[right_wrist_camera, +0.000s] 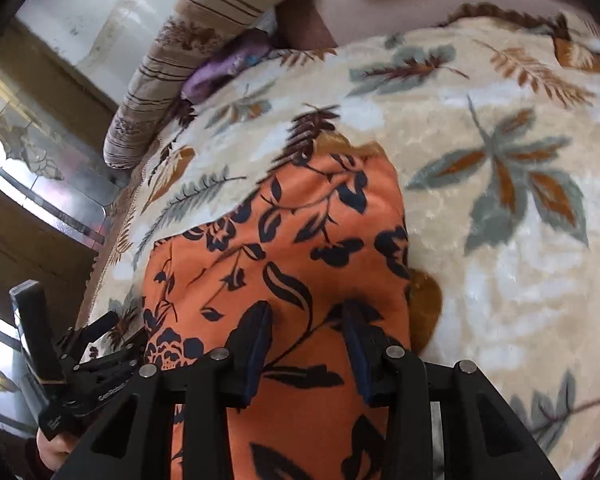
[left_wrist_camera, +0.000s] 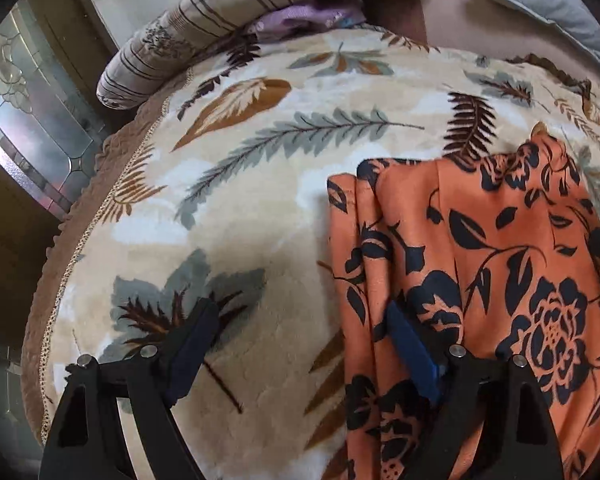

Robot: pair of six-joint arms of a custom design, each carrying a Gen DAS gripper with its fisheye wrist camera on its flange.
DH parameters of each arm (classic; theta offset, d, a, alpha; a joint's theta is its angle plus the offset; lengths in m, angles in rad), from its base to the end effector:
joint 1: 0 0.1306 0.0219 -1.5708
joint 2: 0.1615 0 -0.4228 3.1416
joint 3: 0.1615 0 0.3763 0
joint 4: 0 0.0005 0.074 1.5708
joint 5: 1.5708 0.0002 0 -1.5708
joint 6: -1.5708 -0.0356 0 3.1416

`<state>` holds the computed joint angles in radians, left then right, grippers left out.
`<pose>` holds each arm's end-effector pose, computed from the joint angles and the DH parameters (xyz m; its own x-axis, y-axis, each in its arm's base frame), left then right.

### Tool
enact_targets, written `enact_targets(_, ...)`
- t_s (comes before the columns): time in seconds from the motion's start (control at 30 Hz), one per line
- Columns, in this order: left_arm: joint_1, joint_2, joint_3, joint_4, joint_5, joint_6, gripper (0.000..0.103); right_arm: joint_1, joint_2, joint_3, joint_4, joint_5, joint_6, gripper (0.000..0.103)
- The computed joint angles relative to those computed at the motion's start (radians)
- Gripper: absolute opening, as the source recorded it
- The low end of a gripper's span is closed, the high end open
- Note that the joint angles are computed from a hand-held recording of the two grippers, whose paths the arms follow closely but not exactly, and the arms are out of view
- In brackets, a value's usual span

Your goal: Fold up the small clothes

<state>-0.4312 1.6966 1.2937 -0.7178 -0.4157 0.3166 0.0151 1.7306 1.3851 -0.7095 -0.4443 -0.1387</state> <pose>0.4910 -0.2106 0.2925 -0.8467 0.0760 -0.5266 -0.0430 0.9767 0.2101 0.5614 0.0233 0.3119 -0.8926 0.1114 -0.4368 -0.1032 0.8928 0.4385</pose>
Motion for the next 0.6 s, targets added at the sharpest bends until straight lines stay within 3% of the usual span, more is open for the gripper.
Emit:
enact_targets(0.2, -0.041, -0.086, -0.058, 0.036, -0.047, 0.010, 0.087, -0.031, -0.091, -0.071, 0.023, -0.051, 0.011, 0.041)
enact_targets(0.3, -0.068, -0.141, -0.085, 0.056, -0.072, 0.020, 0.087, -0.057, -0.160, -0.131, 0.050, -0.089, -0.001, 0.053)
enact_targets(0.6, -0.165, -0.271, -0.125, 0.071, -0.145, 0.042, 0.087, -0.083, -0.298, -0.194, 0.055, -0.140, -0.018, 0.053)
